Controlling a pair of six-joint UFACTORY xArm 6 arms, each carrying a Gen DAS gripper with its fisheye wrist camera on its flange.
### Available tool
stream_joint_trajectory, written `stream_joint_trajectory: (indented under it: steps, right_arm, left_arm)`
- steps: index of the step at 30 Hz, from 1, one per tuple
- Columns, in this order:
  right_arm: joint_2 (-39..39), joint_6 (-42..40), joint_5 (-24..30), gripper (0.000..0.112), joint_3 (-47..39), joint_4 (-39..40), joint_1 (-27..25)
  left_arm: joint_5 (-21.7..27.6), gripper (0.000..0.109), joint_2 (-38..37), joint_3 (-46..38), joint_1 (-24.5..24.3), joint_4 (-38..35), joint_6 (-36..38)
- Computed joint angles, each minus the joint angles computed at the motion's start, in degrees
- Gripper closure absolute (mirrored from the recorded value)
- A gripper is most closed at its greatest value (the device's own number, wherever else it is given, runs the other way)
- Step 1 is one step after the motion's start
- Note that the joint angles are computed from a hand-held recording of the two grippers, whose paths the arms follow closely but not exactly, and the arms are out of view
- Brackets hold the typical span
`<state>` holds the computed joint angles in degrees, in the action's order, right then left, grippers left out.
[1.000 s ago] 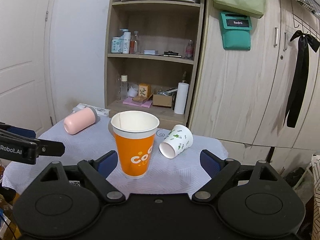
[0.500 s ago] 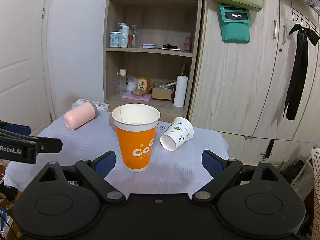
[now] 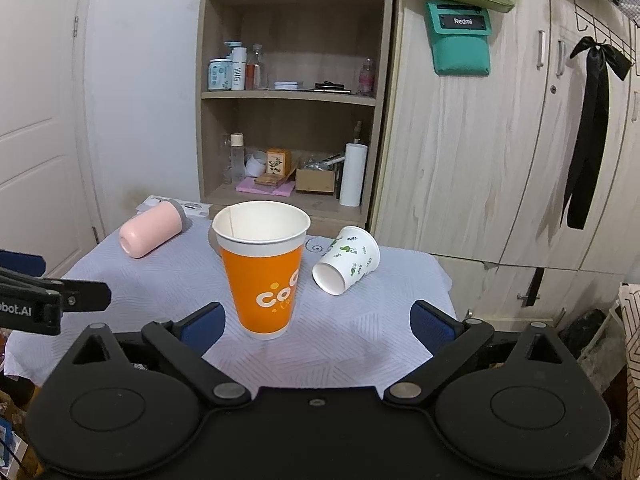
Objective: Flip cup upright
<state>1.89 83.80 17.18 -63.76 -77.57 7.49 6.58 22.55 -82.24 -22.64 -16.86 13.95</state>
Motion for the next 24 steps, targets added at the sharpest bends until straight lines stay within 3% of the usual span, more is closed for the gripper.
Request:
stream_joint_trajectory:
  steps: [6, 13, 24]
  right_arm:
    - [-0.1, -0.8, 1.0, 0.011, 0.2, 2.0, 0.0]
    - [-0.3, -2.4, 1.5, 0.011, 0.5, 3.5, 0.2]
    - [-0.5, -2.7, 2.2, 0.011, 0.3, 3.2, 0.7]
  left_arm:
    - [3.4, 0.006, 0.9, -1.6, 1.2, 11.8, -11.3]
    - [4.2, 0.006, 1.4, -2.2, 1.5, 11.8, -12.4]
    - [4.3, 0.006, 1.2, -2.2, 2.2, 22.8, -22.4]
